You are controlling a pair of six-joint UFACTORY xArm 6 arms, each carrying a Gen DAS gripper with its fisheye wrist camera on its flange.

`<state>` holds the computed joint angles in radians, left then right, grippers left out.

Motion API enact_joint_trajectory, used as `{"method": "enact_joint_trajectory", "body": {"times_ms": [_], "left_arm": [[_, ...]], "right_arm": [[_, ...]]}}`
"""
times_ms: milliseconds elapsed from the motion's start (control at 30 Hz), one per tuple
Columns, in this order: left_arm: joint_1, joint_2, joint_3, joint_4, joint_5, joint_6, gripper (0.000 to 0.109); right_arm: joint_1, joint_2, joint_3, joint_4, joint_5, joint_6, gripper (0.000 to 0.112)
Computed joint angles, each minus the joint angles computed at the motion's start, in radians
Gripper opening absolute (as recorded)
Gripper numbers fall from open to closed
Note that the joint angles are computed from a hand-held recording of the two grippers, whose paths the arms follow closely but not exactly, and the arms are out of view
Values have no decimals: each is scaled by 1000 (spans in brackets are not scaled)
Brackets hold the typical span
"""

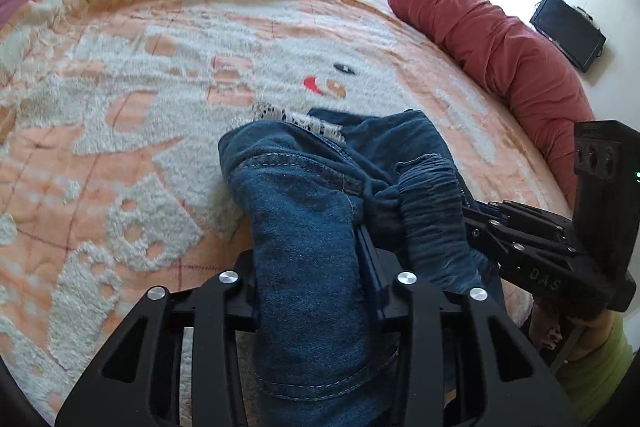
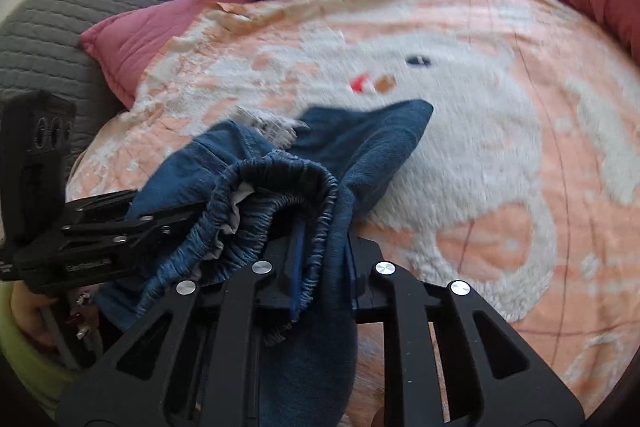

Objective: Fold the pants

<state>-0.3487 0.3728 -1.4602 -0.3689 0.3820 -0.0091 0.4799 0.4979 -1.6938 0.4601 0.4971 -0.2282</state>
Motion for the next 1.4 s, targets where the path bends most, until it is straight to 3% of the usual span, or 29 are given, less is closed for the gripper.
{"method": "enact_joint_trajectory", "body": {"times_ms": [133,500,700,867,1067,1400], "left_arm": [[11,26,-59,56,0,-42,33],[42,167,-273,164,38,-131,33],[49,206,-304,192,72,-158,34],[52,207,-293,219,70,-177,43],[54,210,-293,240,71,-195,51],[53,165,-241,267,41,-217,64]], "right_arm": [[5,46,-94,-103,-4,31,9],[-15,253,-432,-195,56,75,9],[-25,304,-489,-237,108,132,9],[-36,324,-504,-278,148,209,12],[-39,335,-510,-347,171,274,26],[-38,247,-364,-336,44,271,59]]}}
